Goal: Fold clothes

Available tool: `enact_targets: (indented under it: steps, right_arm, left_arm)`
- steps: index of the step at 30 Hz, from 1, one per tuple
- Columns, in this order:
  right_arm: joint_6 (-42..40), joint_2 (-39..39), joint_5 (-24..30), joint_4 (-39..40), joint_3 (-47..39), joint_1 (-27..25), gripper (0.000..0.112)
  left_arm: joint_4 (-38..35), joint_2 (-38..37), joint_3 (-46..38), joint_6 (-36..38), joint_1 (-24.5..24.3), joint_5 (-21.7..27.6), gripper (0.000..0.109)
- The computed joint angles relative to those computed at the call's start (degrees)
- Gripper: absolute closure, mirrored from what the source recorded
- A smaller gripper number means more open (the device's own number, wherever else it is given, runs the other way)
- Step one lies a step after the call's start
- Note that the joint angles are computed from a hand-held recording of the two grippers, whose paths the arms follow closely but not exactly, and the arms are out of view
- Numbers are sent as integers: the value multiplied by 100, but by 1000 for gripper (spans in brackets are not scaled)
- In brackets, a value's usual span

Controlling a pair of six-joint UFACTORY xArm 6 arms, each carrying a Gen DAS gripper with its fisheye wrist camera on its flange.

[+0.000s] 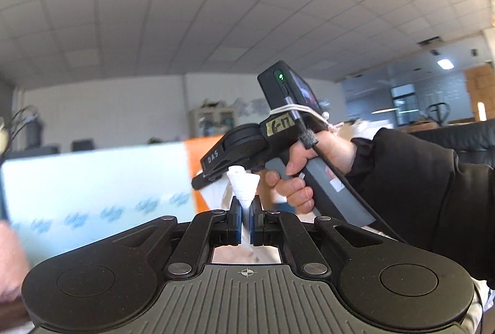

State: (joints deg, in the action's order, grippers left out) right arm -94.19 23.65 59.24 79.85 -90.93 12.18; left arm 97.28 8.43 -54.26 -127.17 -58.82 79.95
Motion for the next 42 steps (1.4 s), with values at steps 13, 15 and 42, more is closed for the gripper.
enact_targets:
  steps: [13, 15, 42]
  right_arm:
    - [668, 141, -2005, -1448, 795, 1634, 96]
    - [854, 178, -1622, -1311, 699, 1564, 82]
    - [109, 1022, -290, 147, 98, -677, 23]
  left_arm:
    - [-1698, 173, 247, -1266, 348, -1303, 98]
    - [-1901, -102, 609, -1310, 188, -1245, 90]
    - [-929, -1075, 982, -652, 2012, -2226, 8]
